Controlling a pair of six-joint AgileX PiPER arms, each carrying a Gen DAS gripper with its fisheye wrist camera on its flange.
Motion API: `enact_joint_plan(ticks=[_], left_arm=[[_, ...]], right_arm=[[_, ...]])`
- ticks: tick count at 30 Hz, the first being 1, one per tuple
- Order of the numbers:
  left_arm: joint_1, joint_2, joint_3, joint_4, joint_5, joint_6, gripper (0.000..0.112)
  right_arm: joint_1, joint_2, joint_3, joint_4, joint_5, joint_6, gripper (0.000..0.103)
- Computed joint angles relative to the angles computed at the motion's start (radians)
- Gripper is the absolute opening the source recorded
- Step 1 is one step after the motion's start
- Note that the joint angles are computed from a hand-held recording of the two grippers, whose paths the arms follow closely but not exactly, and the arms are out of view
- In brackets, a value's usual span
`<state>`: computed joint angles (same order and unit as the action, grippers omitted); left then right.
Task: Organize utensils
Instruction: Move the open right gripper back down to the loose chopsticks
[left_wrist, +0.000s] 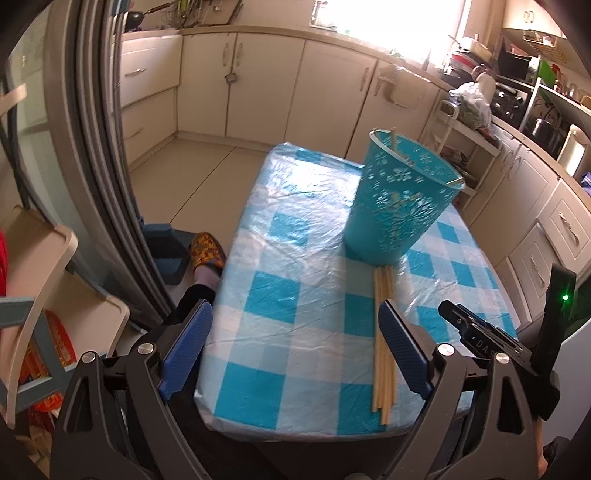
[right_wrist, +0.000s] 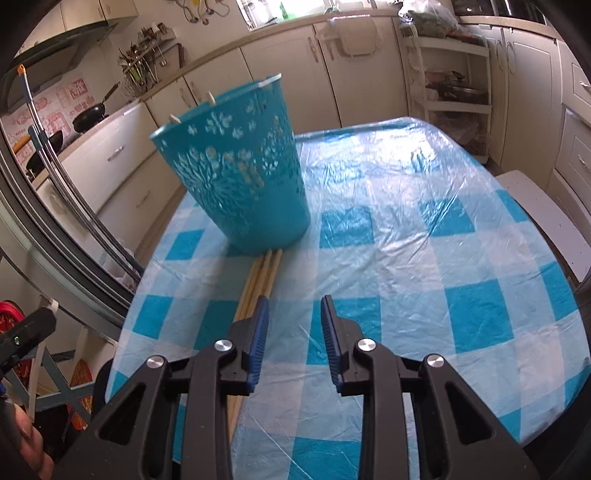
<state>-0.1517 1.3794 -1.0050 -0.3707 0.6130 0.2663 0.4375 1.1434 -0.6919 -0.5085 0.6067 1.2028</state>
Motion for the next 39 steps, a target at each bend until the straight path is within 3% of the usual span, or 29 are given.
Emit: enact_joint_plan(ticks=[7,18,31,34,39], left_arm=[[0.043,0.043,0.016,-0.015,0.000,0.008,0.087],[0.006,0.067,0.017,0.021,-0.012,-0.017,0.088],[-0.017,0.108,-0.002,0.036,-0.017,-0.033,0.088],[-0.050,0.126,-0.014,0.056,-0.026,-0.044,0.088],[-0.124,0.209,-0.085,0.107,-0.029,-0.088,0.088]], right_arm=[[0.000,0.058,0.015,-0.001,-0.044,0.004,0.026],[-0.020,0.171,-0.047,0.002,-0.094,-0.038,0.023],[-0.017,0.301,-0.132,-0.003,-0.060,-0.117,0.018],[-0.041,0.292,-0.124,0.046,-0.075,-0.221,0.010],[-0.121,0.221,-0.067,0.211,-0.096,-0.487,0.009]])
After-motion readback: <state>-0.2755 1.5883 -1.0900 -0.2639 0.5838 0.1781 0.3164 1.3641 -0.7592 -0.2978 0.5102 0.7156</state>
